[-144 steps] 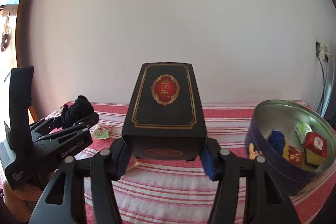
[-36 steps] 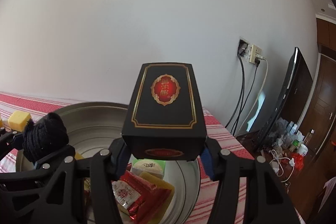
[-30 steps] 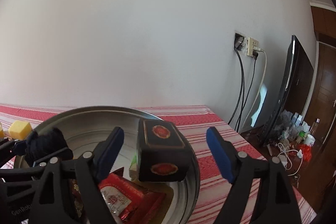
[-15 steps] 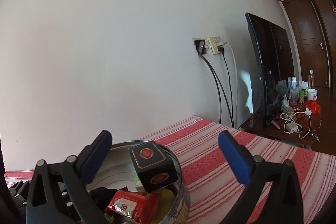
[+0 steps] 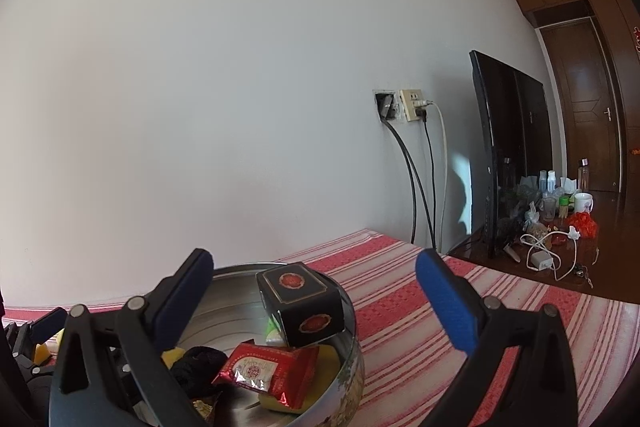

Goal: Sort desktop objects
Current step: 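Move both grippers back toward the two marshmallow packets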

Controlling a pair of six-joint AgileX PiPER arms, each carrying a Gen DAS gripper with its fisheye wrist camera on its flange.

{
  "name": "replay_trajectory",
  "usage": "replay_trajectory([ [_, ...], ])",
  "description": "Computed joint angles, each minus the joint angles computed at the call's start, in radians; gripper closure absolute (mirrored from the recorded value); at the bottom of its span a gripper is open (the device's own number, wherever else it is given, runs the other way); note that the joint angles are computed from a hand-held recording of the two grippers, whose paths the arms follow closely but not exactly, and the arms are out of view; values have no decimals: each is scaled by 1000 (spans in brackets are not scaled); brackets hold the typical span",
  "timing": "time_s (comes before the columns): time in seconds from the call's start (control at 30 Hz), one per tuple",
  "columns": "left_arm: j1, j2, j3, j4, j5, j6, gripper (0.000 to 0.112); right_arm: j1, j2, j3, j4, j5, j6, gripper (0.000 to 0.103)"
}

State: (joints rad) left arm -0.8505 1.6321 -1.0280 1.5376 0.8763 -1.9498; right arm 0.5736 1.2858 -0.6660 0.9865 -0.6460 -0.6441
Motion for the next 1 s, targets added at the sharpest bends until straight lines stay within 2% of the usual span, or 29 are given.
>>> replay_trajectory([
  [0.2, -30, -29, 57, 57, 43, -78, 10, 78, 14, -9, 121, -83, -140, 0],
  [0.3, -42, -35, 66, 58, 48, -63, 10, 115, 9, 11, 122, -160, -136, 0],
  [0.5, -30, -47, 64, 15, 22, -31, 10, 160, 3, 31, 116, -240, -144, 0],
  [0.77, -41, -58, 78, 8, 28, -39, 10, 148, -3, 31, 125, -222, -151, 0],
  [1.0, -38, -92, 110, 4, 14, -66, 10, 170, -26, 58, 117, -249, -129, 0],
])
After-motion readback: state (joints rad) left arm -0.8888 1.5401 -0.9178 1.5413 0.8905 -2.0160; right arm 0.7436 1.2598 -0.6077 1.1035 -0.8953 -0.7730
